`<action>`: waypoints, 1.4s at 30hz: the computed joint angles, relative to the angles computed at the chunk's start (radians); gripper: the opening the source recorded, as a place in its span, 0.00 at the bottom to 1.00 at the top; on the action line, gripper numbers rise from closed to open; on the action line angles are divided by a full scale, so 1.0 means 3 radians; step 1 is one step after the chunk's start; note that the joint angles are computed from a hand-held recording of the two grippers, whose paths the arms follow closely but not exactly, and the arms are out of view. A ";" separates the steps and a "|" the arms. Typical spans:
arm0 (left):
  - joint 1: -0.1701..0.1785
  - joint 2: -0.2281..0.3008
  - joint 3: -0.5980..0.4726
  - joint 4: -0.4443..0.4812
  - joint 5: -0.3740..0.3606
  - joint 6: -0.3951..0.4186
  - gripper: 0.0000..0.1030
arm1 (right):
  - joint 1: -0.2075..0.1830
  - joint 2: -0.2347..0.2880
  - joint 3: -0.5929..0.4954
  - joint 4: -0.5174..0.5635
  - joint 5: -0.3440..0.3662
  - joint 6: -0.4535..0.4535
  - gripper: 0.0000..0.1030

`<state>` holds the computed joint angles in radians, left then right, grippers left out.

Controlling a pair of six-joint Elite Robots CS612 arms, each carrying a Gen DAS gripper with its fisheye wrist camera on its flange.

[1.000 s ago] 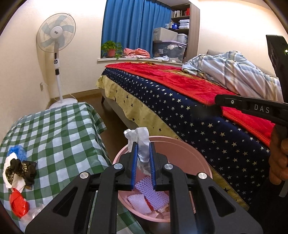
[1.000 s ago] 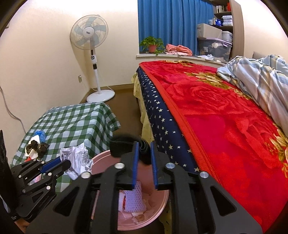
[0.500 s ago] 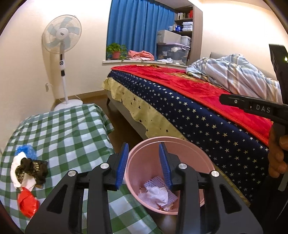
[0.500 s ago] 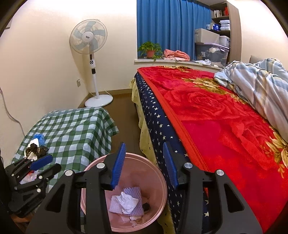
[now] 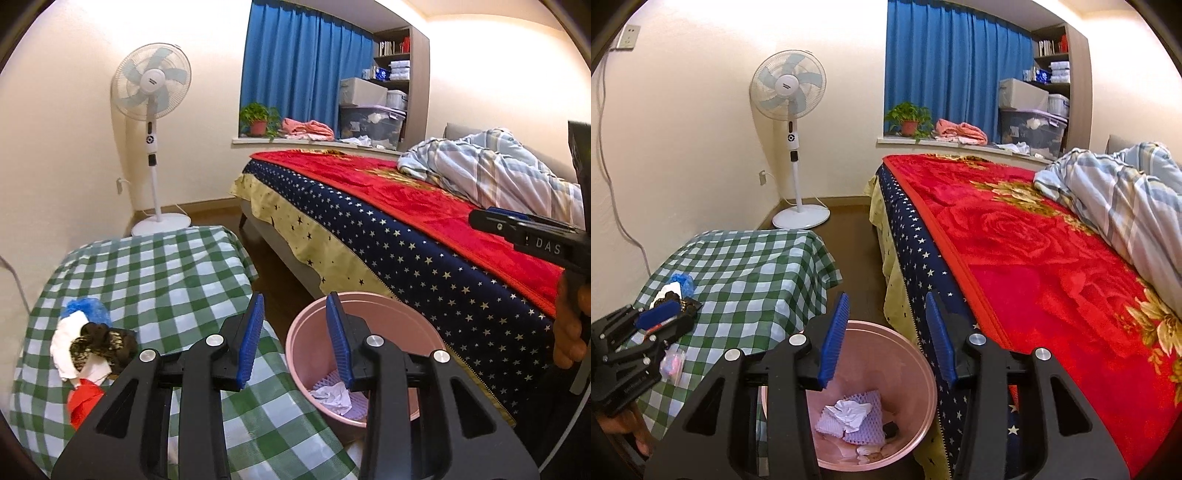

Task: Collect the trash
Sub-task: 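Move both open tools back over the checked bed toward the trash, then grasp the white printed plastic bag with the left tool while the right tool grasps the dark patterned cloth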

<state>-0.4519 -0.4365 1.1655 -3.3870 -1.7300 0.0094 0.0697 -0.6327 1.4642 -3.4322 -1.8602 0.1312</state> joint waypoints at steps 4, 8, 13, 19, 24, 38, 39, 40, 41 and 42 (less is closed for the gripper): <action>0.0029 -0.0043 0.0055 -0.0044 0.0008 -0.0008 0.34 | 0.0007 -0.0030 0.0034 -0.0047 0.0051 0.0038 0.43; 0.0071 -0.0089 0.0068 0.0023 -0.0036 0.0078 0.34 | -0.0002 -0.0068 0.0053 -0.0091 0.0238 0.0176 0.43; 0.0156 -0.0153 0.0067 0.0071 -0.0049 0.0199 0.34 | 0.0010 -0.0063 -0.0020 -0.0063 0.0458 0.0295 0.43; 0.0297 -0.0199 -0.0009 0.0251 -0.0046 0.0388 0.34 | 0.0076 0.0058 -0.0380 0.0083 0.0724 0.0219 0.42; 0.0424 -0.0138 -0.0122 0.0292 0.0022 0.0534 0.34 | 0.0173 0.0290 -0.0855 0.0273 0.0915 0.0019 0.42; 0.0724 0.0267 -0.0649 0.0856 0.0317 -0.0211 0.29 | 0.0326 0.1100 -0.2309 0.1391 0.1538 0.0055 0.42; 0.0730 0.0292 -0.0683 0.0921 0.0321 -0.0222 0.29 | 0.0334 0.1146 -0.2391 0.1471 0.1571 0.0056 0.42; 0.0733 0.0310 -0.0706 0.0956 0.0313 -0.0217 0.29 | 0.0344 0.1196 -0.2481 0.1544 0.1599 0.0036 0.42; 0.0732 0.0329 -0.0730 0.0998 0.0304 -0.0195 0.29 | 0.0354 0.1250 -0.2578 0.1616 0.1628 0.0000 0.42; 0.0732 0.0340 -0.0744 0.1032 0.0288 -0.0176 0.29 | 0.0361 0.1288 -0.2641 0.1664 0.1650 -0.0025 0.42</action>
<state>-0.2322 -0.3345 0.9423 -3.0775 -1.6435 -0.0433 0.1781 -0.2464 0.6719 -2.9329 -1.3652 0.1236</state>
